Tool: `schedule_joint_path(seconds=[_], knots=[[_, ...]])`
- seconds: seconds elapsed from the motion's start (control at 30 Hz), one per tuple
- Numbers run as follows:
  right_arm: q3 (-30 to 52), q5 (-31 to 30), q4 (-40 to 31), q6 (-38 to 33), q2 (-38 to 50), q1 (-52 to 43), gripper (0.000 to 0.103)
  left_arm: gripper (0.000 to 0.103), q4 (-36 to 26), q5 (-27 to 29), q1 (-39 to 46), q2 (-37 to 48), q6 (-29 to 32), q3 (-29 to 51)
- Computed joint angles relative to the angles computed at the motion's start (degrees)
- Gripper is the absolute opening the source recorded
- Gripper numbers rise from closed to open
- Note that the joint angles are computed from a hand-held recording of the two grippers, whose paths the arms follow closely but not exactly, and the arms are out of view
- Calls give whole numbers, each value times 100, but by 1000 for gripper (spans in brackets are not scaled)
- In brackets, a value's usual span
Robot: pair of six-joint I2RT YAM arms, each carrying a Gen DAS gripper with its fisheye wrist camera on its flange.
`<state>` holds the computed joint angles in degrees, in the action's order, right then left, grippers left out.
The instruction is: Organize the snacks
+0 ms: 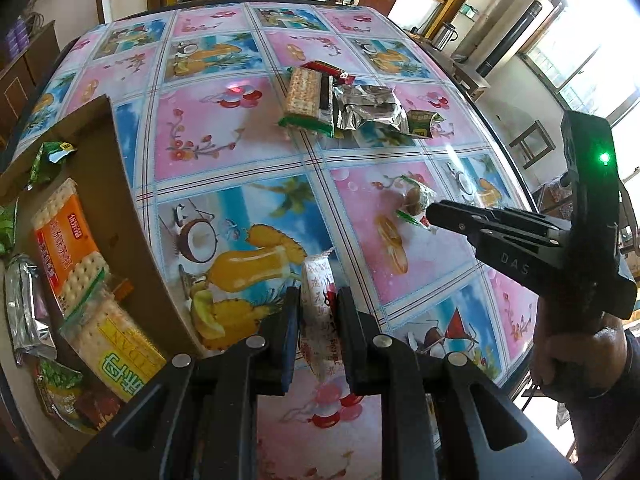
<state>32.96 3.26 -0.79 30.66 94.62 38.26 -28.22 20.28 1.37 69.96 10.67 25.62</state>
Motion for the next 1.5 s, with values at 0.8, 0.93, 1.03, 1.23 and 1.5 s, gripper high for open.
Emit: schedule_joint_path(seconds=[0.8,0.93,1.03,1.23,1.5], knots=[[1008,559,-375,435,1173,90,30,18,-838,440,1238,-458,909,305],[771,563,-208,427,1021,124,29,18,-907,526,1506,-371,1075,391],[458,318,95,586,697,80,29,18,-961,584,1656,-340,1151,452],[440,103,267,707,244,372,29,18,-1028,700,1941,-197,1273,593],[1044,0,85,746,203,998,29,18,-1119,868,2579,101,1582,834]])
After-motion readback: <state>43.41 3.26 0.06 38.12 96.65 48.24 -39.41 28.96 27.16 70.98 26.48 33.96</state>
